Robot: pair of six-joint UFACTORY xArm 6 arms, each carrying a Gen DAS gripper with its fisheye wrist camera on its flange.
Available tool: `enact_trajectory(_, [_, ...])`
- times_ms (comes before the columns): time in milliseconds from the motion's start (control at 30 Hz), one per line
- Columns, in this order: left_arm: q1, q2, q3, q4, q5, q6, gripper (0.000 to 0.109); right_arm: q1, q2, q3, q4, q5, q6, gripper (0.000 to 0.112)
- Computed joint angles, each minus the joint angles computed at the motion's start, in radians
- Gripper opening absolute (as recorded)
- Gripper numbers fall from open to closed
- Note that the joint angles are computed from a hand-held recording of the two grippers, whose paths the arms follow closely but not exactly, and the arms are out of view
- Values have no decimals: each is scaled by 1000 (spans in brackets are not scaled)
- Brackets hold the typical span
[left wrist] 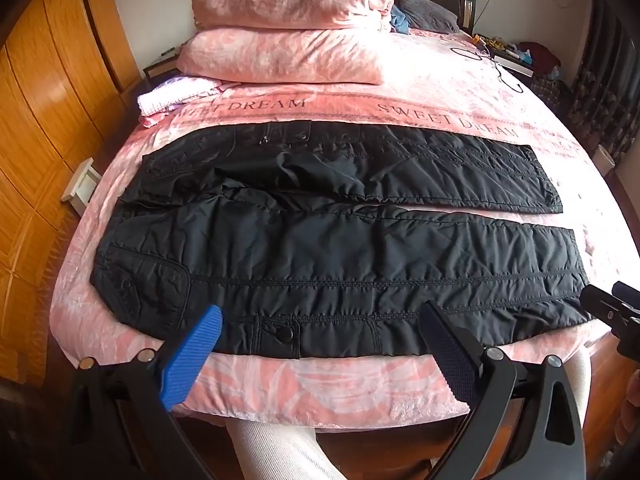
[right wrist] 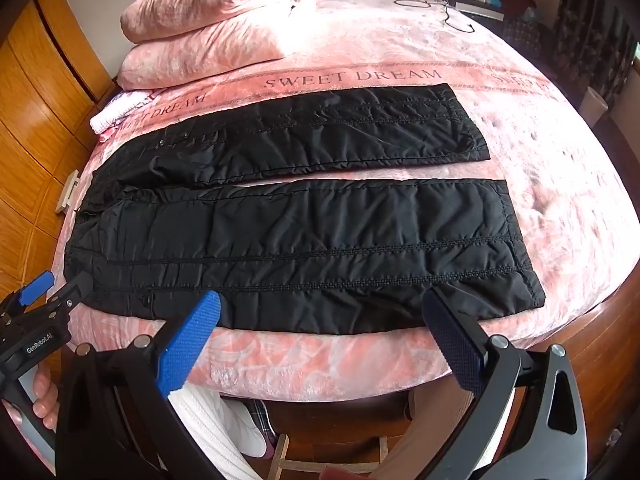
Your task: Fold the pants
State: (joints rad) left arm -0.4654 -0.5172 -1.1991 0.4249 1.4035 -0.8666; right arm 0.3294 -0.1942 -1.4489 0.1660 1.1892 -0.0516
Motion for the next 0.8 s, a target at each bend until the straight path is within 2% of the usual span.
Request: enact_trajectory(800, [-25, 26, -21, 20, 14, -16, 99, -5, 2, 2, -4, 0, 3, 101])
